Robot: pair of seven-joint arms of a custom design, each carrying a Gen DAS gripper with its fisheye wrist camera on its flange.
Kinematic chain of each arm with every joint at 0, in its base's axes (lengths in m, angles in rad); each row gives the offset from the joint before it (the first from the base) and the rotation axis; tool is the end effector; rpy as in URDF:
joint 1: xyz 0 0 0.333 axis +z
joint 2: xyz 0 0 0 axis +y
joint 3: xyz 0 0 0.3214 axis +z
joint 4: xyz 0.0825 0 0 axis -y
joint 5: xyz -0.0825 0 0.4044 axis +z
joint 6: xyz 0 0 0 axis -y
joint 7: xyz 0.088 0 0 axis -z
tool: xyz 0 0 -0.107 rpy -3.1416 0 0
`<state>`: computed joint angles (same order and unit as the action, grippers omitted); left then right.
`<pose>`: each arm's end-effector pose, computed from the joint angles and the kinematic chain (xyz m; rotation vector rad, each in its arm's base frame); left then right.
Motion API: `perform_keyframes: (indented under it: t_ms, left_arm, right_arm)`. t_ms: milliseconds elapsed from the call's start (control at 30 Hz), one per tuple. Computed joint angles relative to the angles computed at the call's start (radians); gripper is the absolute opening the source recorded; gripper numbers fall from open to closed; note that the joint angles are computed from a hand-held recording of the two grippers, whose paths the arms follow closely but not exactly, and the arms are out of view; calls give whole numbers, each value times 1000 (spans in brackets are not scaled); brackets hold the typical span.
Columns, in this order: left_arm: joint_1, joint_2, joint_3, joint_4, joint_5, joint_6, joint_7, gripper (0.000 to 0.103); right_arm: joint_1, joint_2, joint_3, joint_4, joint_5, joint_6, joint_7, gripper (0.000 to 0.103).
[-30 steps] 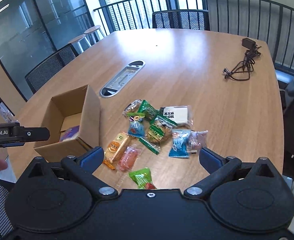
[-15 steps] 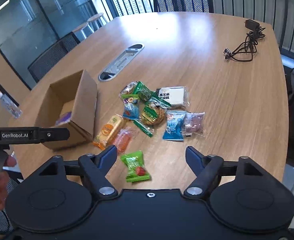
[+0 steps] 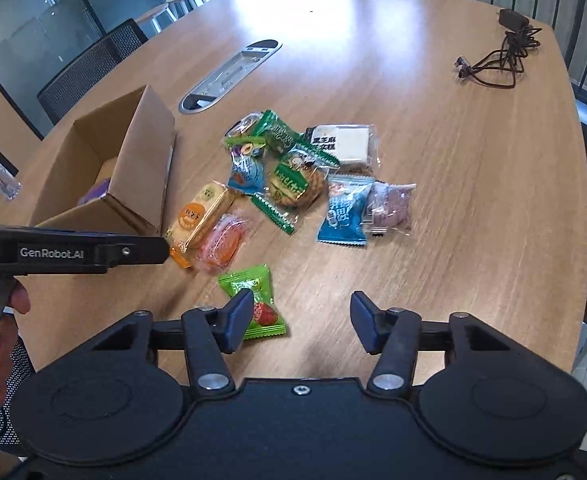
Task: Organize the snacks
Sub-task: 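Move both tools back toward the snack pile, then grasp the red-filled clear pack with the left tool while the right tool grasps the green candy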
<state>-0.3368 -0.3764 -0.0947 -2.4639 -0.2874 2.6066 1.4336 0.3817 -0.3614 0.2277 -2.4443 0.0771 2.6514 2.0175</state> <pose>0.4379 -0.1973 0.4836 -1.9827 2.1655 -0.8064 0.3996 0.2831 0.4892 -1.9377 1.7287 -0.2258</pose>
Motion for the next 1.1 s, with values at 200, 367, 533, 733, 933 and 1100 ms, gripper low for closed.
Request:
perform_keyframes:
  t_ms: [200, 367, 533, 733, 933, 1100]
  left_arm:
    - [-18, 57, 18, 23, -61, -1, 76, 32]
    - [-7, 95, 6, 45, -97, 1, 129, 30]
    - [11, 130, -7, 67, -116, -4, 166, 30]
    - [30, 161, -22, 87, -126, -16, 196, 30]
    - [48, 191, -42, 105, -106, -13, 193, 30]
    - [57, 215, -57, 118, -86, -4, 182, 30]
  right_arm:
    - [20, 61, -8, 35, 21, -4, -20, 45]
    - [38, 107, -12, 57, 35, -5, -31, 43]
    - [53, 141, -16, 70, 50, 0, -35, 42]
    - [64, 178, -15, 82, 45, 14, -16, 42]
    - [63, 203, -10, 89, 2, 21, 41, 34]
    - [58, 190, -13, 69, -19, 30, 99, 28]
